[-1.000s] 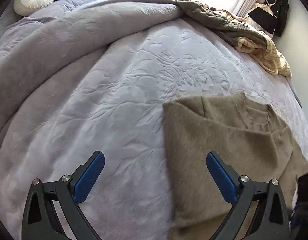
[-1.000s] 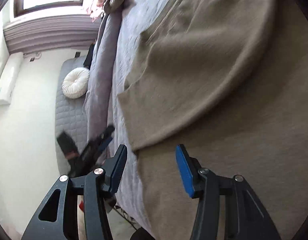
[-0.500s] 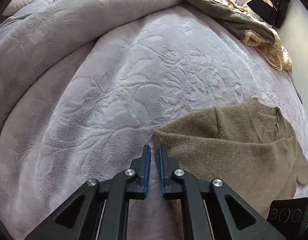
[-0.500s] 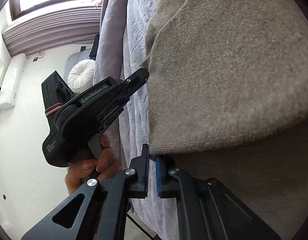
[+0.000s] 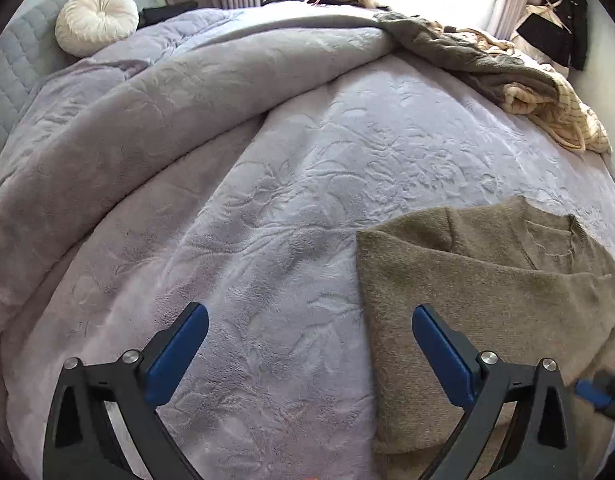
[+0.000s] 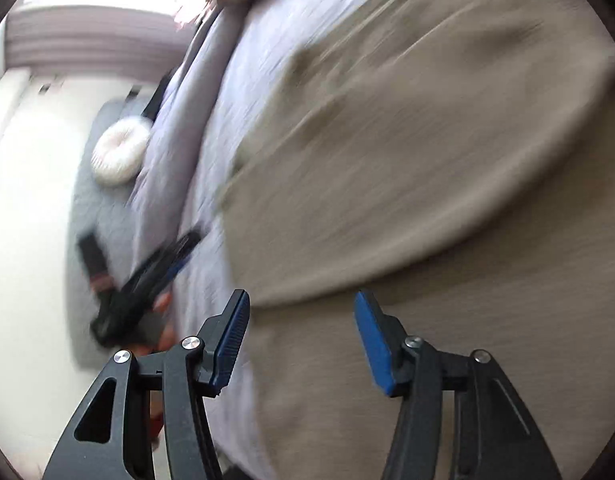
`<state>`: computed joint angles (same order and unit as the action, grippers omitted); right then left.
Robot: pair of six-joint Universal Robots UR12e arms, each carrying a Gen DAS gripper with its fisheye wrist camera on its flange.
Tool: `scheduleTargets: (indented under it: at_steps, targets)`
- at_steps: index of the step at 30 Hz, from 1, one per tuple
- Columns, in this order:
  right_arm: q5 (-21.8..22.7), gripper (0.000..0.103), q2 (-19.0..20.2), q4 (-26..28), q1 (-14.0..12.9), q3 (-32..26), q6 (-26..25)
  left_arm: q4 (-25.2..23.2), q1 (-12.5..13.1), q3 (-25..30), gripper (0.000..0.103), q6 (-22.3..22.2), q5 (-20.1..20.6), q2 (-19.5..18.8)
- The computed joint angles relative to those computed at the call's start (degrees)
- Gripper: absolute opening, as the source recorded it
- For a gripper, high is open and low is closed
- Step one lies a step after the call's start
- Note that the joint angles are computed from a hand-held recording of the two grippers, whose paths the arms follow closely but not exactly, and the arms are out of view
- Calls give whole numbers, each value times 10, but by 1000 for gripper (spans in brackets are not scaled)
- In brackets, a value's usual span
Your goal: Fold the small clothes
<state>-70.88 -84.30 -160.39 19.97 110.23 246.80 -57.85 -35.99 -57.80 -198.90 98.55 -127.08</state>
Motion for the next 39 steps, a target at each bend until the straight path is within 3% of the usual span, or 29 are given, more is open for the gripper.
scheduleTargets:
  at_steps: [2,7,9,10,11,15,18,21,23,27,32,39]
  targets:
    - [-57,59,-38,25,-17,28,20,-7,-7,4,102,-5,-2,-1]
    - [-117,59,-76,23,-50,70,112,-11,-29,15,102,-17,10,-2]
    - [-119,43,-79,0,-61,86,127,-16,-35,27,102,-17,7,-10]
    - [-109,8,-83,3,-75,88,122,-28,-38,36,102,-14,-3,-16]
    - [-96,7,-82,12,-84,87,107,-38,-40,40,102,-11,-11,-19]
    - [-121,7,-79,78,-76,57,-4,-73,-54,39,102,5,22,-30]
    - [-129,7,-88,138,-77,57,-53,-76,-50,15,102,-11,10,-21]
    - [-118,8,-104,140,-83,78,-55,-70,-49,2,102,-14,15,-13]
    - [-141,11,-111,179,-77,72,-65,-75,-52,3,102,-3,26,-11]
    - [-126,13,-133,202,-75,78,-75,-96,-55,12,102,-3,27,-11]
    - [-115,34,-152,226,-66,79,-87,-115,-59,21,102,-5,21,-7]
    - [-100,40,-156,233,-50,78,-81,-135,-68,28,102,4,4,-2]
